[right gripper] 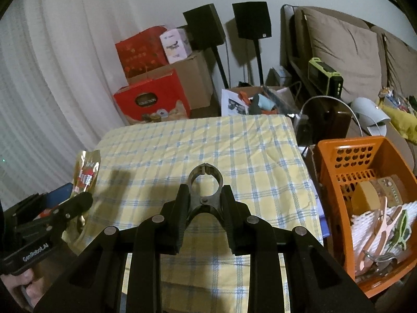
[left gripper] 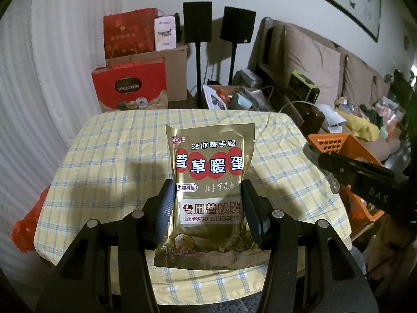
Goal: Organize objects
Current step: 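Carry the held packet with the left gripper toward the orange basket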
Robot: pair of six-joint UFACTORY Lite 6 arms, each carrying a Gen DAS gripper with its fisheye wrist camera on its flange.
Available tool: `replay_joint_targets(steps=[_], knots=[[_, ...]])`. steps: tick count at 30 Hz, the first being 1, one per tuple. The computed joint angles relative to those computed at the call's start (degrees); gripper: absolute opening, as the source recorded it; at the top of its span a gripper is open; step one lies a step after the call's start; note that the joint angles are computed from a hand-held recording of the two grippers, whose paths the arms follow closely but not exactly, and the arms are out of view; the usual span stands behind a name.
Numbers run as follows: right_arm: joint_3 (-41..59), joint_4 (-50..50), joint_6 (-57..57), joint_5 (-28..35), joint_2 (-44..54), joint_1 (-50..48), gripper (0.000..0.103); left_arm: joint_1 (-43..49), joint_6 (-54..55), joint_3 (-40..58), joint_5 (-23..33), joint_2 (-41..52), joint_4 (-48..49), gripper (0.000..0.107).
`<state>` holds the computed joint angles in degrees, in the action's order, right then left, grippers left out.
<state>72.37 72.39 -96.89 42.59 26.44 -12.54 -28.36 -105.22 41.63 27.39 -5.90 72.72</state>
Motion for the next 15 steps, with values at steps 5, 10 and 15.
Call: replay_joint_targets(steps=[5,10,15], knots=[[-2.23,0.65,-2.52,0.43,-1.6,-1.23,0.025,-0.51,1.51,0.04,0.36,-0.52,-1.56,0.048],[-4.14,1.31,-6.38,0.67,-1.51,-4.18,0.025,-1.59,0.56,0.26,1.18,-0.9,-1.51,0.049],[-2.9,2.82,-8.97,2.06,1.38,-8.35,0.025,-3.31,-0.87,-0.42,0.93,-0.93,-0.57,0.049]])
